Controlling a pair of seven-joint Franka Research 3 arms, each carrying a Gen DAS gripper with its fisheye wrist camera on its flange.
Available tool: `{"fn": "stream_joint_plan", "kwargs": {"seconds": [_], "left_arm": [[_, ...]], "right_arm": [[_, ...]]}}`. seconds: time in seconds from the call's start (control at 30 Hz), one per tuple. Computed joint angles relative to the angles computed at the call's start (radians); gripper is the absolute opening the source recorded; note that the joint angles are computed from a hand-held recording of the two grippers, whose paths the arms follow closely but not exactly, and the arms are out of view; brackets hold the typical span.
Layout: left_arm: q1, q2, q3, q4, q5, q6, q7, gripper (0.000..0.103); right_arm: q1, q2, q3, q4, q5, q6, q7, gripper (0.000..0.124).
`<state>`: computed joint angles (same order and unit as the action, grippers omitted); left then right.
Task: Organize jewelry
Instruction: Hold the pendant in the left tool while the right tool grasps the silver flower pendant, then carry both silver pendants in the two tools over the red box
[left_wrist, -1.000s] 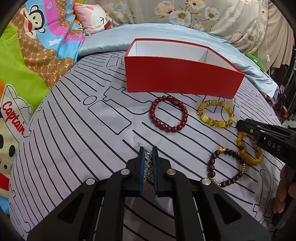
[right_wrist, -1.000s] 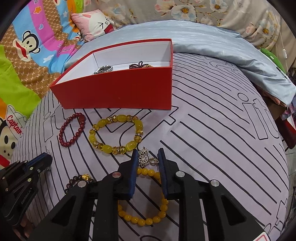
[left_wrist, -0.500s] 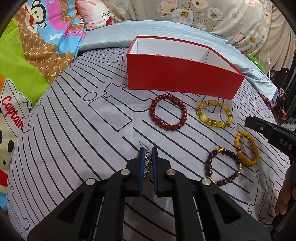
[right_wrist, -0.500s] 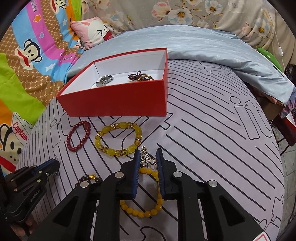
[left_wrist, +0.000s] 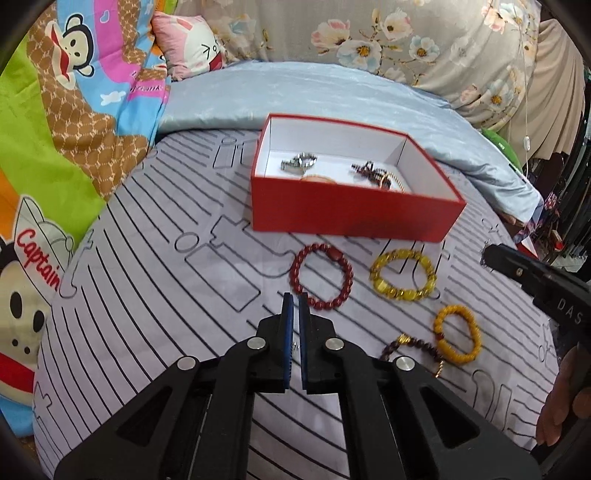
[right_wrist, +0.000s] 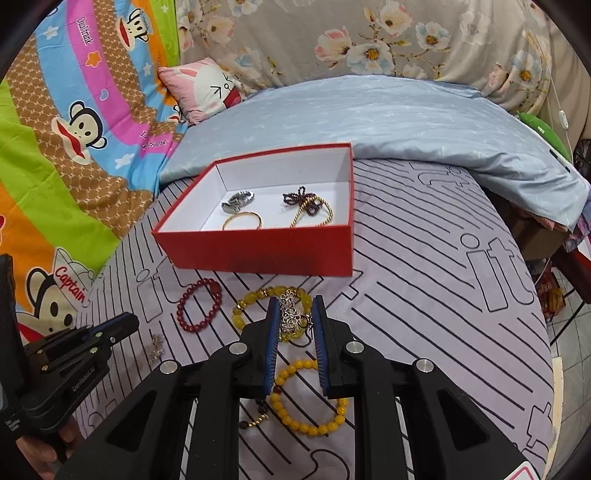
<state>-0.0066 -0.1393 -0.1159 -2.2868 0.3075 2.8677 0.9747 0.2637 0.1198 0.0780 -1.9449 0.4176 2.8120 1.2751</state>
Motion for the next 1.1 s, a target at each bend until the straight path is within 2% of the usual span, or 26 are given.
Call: {"fn": "stream_joint_plan", "kwargs": {"seconds": [0.13, 0.33, 0.47, 0.53, 0.57, 0.6, 0.67, 0.83, 0.9, 0.93, 1.03, 1.1], "left_arm": [[0.004, -0.011, 0.01, 0.001, -0.015, 0.006, 0.006, 0.003], [-0.008, -0.033, 0.039, -0.058, -0.108, 0.009, 0.069, 0.003], [-0.003, -0.05, 0.031, -0.101, -0.114, 0.01, 0.069, 0.003], [-0.012, -0.05, 0.034, -0.11, -0.134, 0.016, 0.083, 0.006], [-0.013, -0.045, 0.03, -0.107, -0.134, 0.015, 0.085, 0.019], [-0.013, -0.04, 0.027, -0.103, -0.131, 0.017, 0.085, 0.037], [0.005, -0.028, 0.004, -0.092, -0.079, 0.026, 0.046, 0.05], [0.004, 0.038, -0.008, -0.038, -0.022, 0.007, 0.019, 0.049], [0.0, 0.055, -0.004, -0.027, -0.025, -0.006, 0.022, 0.035], [0.011, 0.055, -0.011, -0.03, 0.032, -0.002, -0.024, 0.031], [0.013, 0.053, -0.01, -0.031, 0.078, -0.009, -0.05, 0.018], [0.003, 0.051, 0.001, -0.035, 0.031, -0.004, -0.014, 0.017]], "right_arm": [[0.001, -0.006, 0.001, -0.002, 0.002, 0.005, -0.003, 0.016], [-0.003, -0.014, -0.002, -0.025, 0.013, -0.007, 0.001, 0.016], [-0.002, -0.018, 0.0, -0.041, 0.019, -0.012, -0.003, 0.016], [-0.001, -0.02, 0.001, -0.048, 0.023, -0.012, -0.005, 0.016], [-0.001, -0.019, 0.001, -0.049, 0.026, -0.014, -0.007, 0.016], [-0.001, -0.019, 0.002, -0.05, 0.031, -0.016, -0.009, 0.016], [0.0, -0.019, 0.002, -0.052, 0.034, -0.018, -0.009, 0.016], [0.003, -0.018, 0.003, -0.051, 0.036, -0.022, -0.011, 0.016], [0.003, -0.017, 0.003, -0.05, 0.037, -0.023, -0.012, 0.016], [0.004, -0.016, 0.003, -0.048, 0.037, -0.023, -0.012, 0.016], [0.004, -0.015, 0.003, -0.047, 0.038, -0.023, -0.012, 0.016], [0.004, -0.016, 0.003, -0.047, 0.039, -0.026, -0.01, 0.016]]}}
